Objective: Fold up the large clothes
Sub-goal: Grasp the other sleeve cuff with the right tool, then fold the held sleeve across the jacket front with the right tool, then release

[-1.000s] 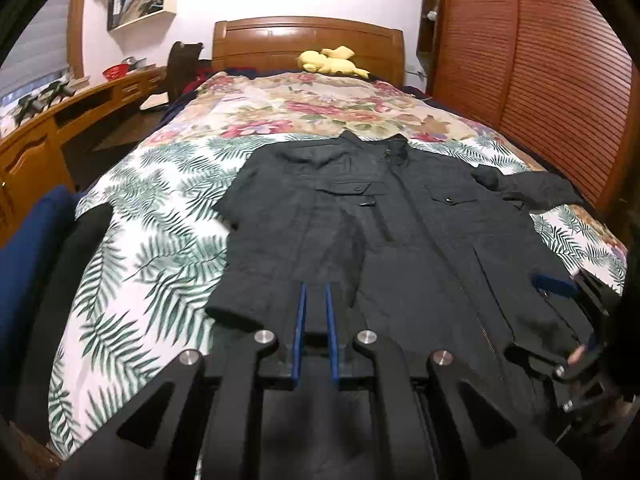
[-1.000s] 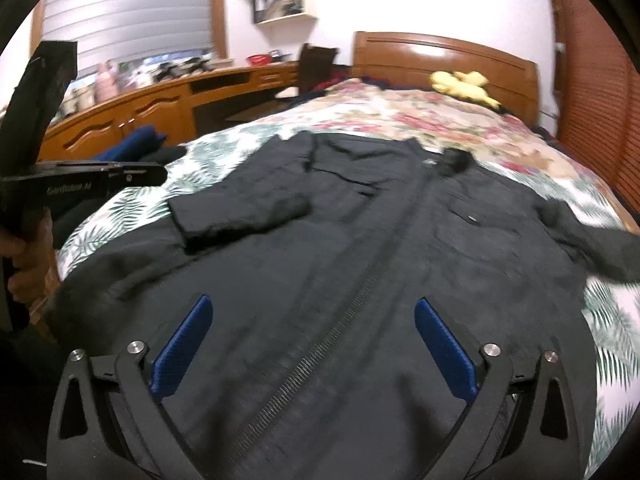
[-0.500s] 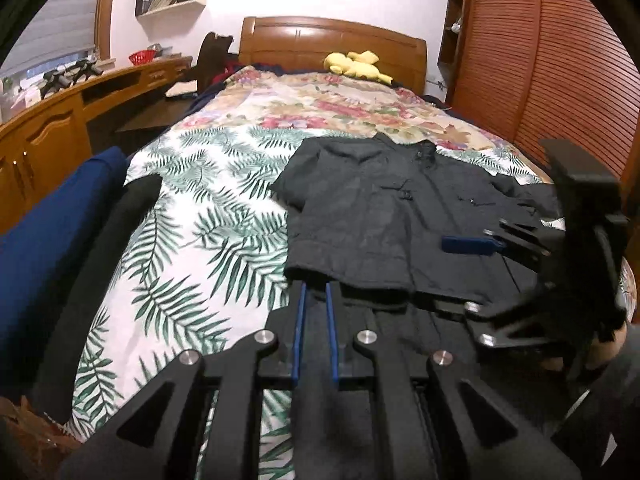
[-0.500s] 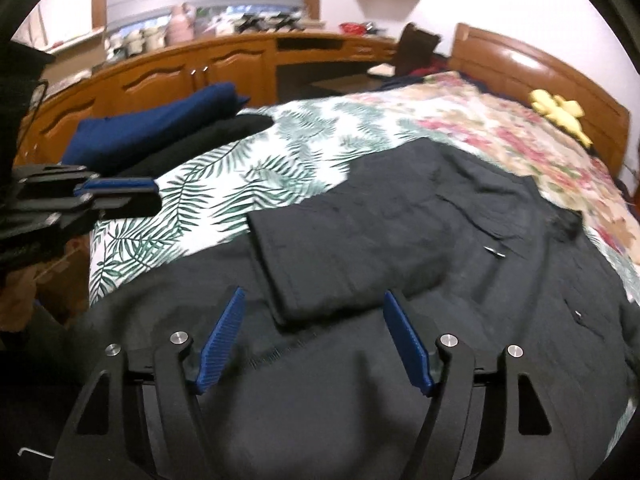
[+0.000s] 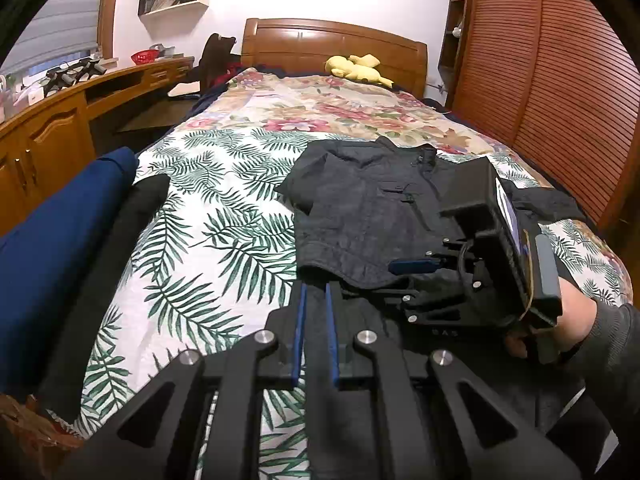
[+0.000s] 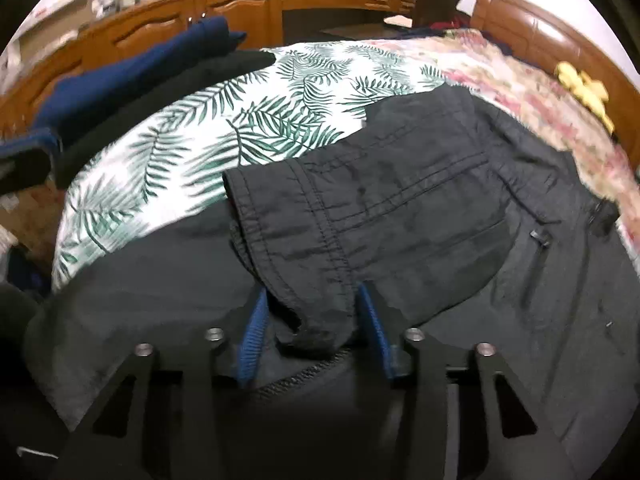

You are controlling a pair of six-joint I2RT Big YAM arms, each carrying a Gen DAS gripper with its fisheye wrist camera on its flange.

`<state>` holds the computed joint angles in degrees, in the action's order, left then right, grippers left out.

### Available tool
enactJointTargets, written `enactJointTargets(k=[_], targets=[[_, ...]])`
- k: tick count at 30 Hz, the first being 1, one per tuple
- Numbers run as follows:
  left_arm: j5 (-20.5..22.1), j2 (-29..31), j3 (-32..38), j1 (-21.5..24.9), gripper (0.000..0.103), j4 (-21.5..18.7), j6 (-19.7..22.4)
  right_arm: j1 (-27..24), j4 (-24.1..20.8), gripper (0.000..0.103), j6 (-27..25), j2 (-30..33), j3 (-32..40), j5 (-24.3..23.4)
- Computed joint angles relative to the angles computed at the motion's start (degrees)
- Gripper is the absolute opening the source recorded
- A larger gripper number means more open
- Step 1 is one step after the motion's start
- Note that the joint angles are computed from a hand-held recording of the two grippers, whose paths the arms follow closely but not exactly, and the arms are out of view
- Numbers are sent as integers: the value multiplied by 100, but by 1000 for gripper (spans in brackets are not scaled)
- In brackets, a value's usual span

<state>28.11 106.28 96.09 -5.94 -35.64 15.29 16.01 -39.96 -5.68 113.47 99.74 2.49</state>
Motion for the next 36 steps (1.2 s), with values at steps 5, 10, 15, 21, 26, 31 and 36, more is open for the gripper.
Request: enactJointTargets(k=[5, 10, 15, 21, 26, 31, 36], targets=[[-21, -54, -84, -60, 7, 73, 12, -84, 242, 10, 155, -186, -217, -5], [82, -64, -67, -107, 7, 64, -84, -253, 759, 9, 449, -665, -731, 19], [169, -45, -4, -221, 7, -51, -162, -438, 1277, 8, 585, -1383, -1369, 108], [133, -42, 13, -415, 7, -200, -118, -599, 1770, 8, 699, -2358, -2218, 210], [17, -38, 62, -538, 7, -408, -107, -642, 2111, 8, 871, -3135, -3026, 459], [-221, -24, 53, -642, 8, -545, -225, -672, 2014, 8, 1040, -3313, -3473, 786], [-112, -69, -152, -672, 8, -448, -375, -831, 1780, 8, 1342, -3152, -3689, 983]])
